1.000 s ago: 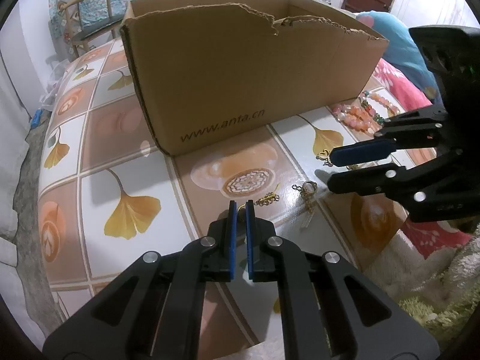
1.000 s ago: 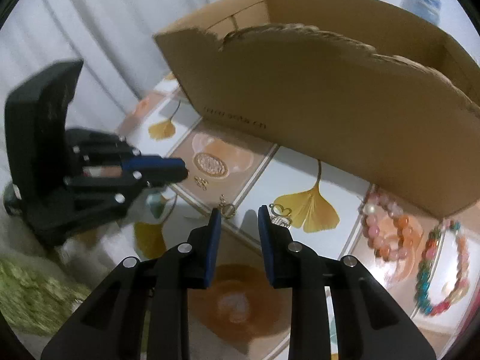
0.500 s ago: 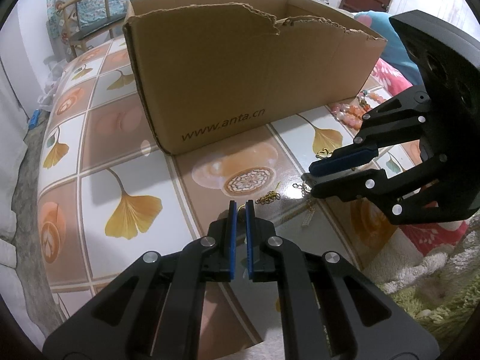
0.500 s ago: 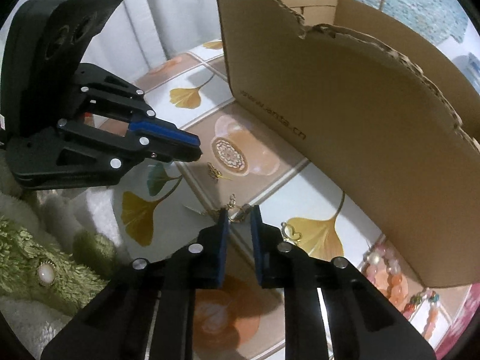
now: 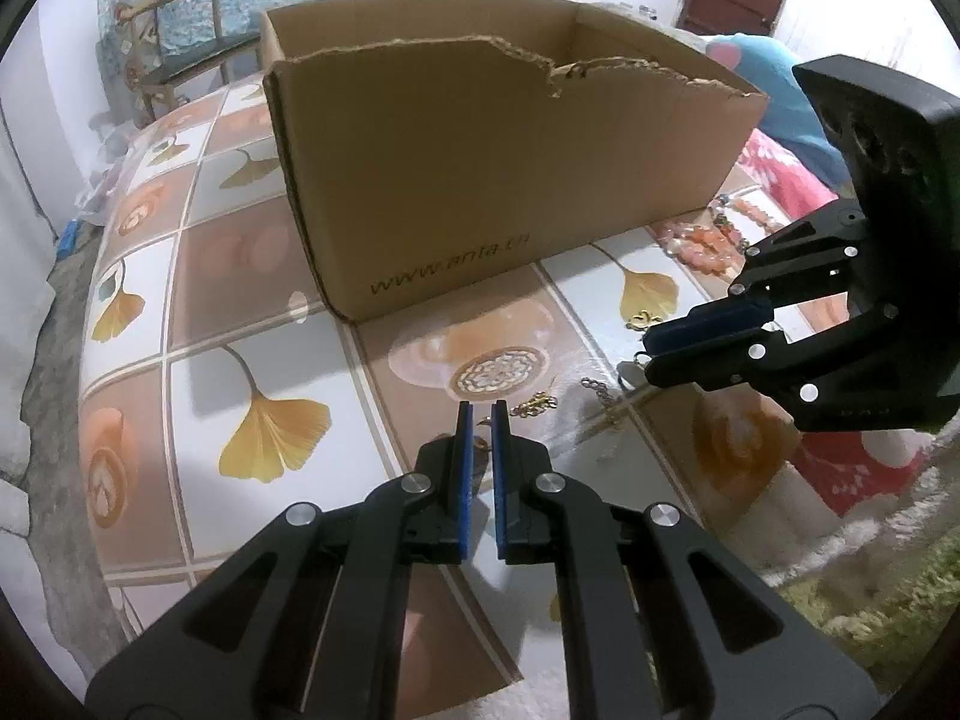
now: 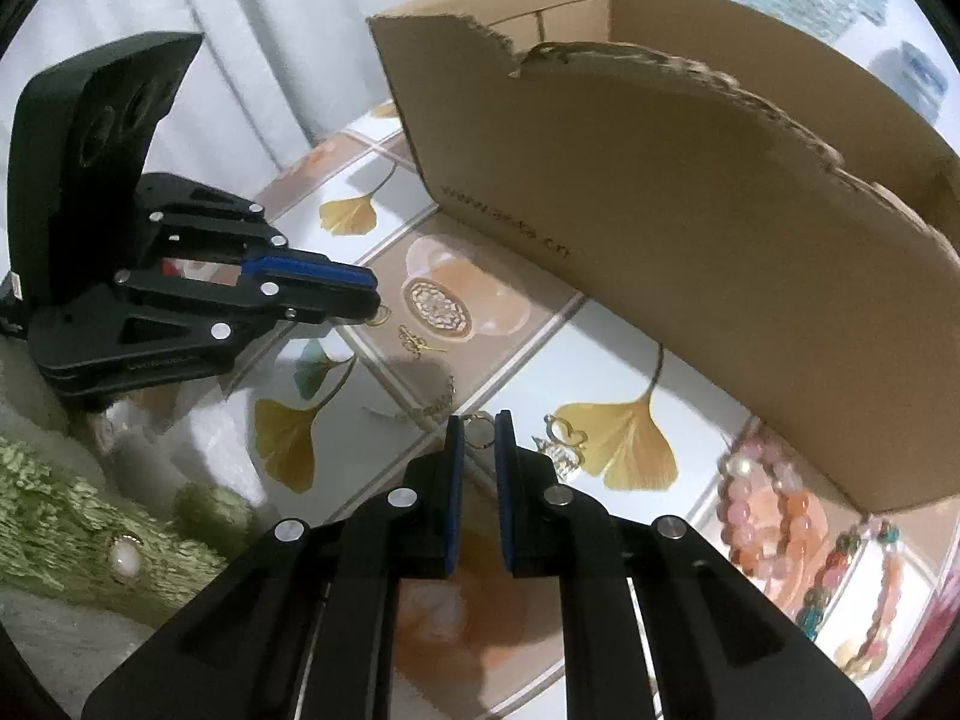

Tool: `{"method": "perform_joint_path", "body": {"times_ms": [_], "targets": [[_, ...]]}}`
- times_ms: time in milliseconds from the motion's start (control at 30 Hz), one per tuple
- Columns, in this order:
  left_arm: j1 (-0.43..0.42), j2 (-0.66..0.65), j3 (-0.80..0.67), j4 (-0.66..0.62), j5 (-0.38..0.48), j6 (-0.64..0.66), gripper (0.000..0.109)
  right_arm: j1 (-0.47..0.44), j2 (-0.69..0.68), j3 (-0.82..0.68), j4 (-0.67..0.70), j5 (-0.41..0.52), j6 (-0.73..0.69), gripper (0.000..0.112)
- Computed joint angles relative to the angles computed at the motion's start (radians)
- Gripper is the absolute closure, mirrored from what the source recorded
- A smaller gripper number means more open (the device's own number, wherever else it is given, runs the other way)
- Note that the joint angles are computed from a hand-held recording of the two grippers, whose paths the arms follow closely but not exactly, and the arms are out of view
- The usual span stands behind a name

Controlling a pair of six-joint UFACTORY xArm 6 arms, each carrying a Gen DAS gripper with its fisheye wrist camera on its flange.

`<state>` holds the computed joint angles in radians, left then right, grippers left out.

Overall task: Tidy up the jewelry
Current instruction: 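Close the left gripper on the small gold ring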

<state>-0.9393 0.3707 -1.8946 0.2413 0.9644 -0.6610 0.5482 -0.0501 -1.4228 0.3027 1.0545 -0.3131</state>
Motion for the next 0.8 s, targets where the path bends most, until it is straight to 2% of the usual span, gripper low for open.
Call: {"method": "perform_joint_path", "body": {"times_ms": [33,100,133,233,433,467,500,533,800], "targets": [[0.000,0.001,-0.004,-0.007,0.008,0.010,0.102,0.000,-0.006,0.010,0.003,-0.006,0.012,0.102],[0.000,0.007,-0.014,-0.018,0.028,0.025,0.089,0.000,-0.011,0.019,0.006,-0.011,0.024,0.102],[-0.002,0.011,-0.022,-0.016,0.043,0.029,0.086,-0.003,-0.015,0.024,0.009,-0.011,0.026,0.102],[-0.005,0.020,-0.039,-0.016,0.061,0.037,0.083,0.000,-0.016,0.031,0.009,-0.019,0.039,0.102],[-0.008,0.050,-0.085,0.006,0.099,0.039,0.083,-0.002,-0.028,0.050,0.022,-0.035,0.041,0.102],[-0.009,0.052,-0.088,0.012,0.101,0.041,0.085,-0.003,-0.032,0.053,0.024,-0.036,0.041,0.102],[-0.009,0.056,-0.095,0.012,0.105,0.049,0.093,-0.003,-0.030,0.054,0.026,-0.040,0.042,0.102],[-0.010,0.060,-0.102,0.012,0.112,0.058,0.094,-0.004,-0.032,0.056,0.028,-0.040,0.042,0.102],[-0.006,0.081,-0.140,0.001,0.140,0.082,0.094,-0.011,-0.041,0.067,0.040,-0.045,0.041,0.102]]}}
